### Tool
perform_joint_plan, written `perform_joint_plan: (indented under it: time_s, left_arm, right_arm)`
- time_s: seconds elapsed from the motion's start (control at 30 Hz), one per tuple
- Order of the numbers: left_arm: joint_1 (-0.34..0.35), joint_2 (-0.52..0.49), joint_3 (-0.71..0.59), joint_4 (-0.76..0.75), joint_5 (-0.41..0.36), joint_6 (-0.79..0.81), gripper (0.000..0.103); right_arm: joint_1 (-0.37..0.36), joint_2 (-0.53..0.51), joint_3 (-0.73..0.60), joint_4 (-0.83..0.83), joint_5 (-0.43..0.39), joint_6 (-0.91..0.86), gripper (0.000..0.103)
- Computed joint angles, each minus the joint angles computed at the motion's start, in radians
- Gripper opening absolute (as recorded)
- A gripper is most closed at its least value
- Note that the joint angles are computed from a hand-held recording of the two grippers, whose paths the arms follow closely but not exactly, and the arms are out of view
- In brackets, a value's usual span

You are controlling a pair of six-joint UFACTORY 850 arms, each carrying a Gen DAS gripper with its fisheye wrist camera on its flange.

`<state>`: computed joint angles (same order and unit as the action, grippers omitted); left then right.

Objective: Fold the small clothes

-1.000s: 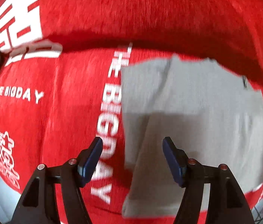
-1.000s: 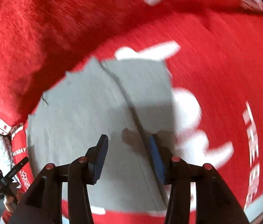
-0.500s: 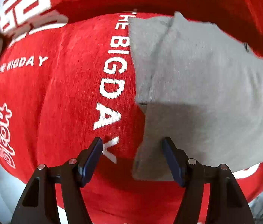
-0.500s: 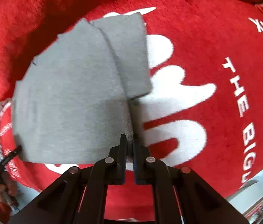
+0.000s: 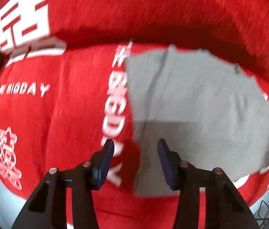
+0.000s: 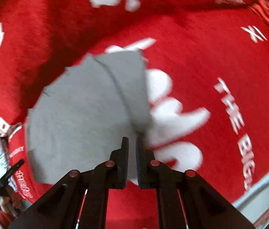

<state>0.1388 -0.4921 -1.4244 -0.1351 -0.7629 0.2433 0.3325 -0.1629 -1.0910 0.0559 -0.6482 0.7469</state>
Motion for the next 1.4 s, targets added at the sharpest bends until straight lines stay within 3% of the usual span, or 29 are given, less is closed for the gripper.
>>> perform_joint_plan:
  time_s: [0.17,0.33,0.47,0.57,0.83,1.0,1.13,1.4]
  left_arm:
    - [-0.033,-0.124,-0.138,-0.039,0.000,-0.059,0.050]
    - [-0.051,-0.225,-0.224,0.100,-0.036,-0.243,0.050]
    - [-0.026,-0.222,-0.222,0.064,-0.061,-0.264,0.050]
    - [-0.031,-0.203,-0.211,0.105,-0.080,-0.261,0.050]
    - [-0.061,-0.119,-0.153,0.113,-0.130,-0.221,0.050]
    - [-0.088,-0.069,-0.113,0.137,-0.150,-0.196,0.050]
    - [-0.101,-0.044,-0.090,0.140,-0.164,-0.197,0.050]
    - [-0.123,-0.017,-0.059,0.147,-0.184,-0.227,0.050]
  right_arm:
    - [0.005,-0.158,-0.117,0.141,0.043,-0.172,0.007]
    - [-0.019,-0.201,-0.115,0.214,0.048,-0.204,0.004]
    - [-0.043,-0.161,-0.075,0.231,0.050,-0.186,0.005]
    - [-0.074,-0.137,-0.046,0.361,0.053,-0.253,0.008]
    - [-0.067,-0.094,-0.057,0.361,-0.032,-0.245,0.011]
    - [-0.040,-0.106,-0.088,0.356,-0.084,-0.258,0.019]
    - [-0.023,-0.127,-0.115,0.362,-0.100,-0.271,0.035]
    - [-0.004,-0.150,-0.141,0.376,-0.122,-0.320,0.044]
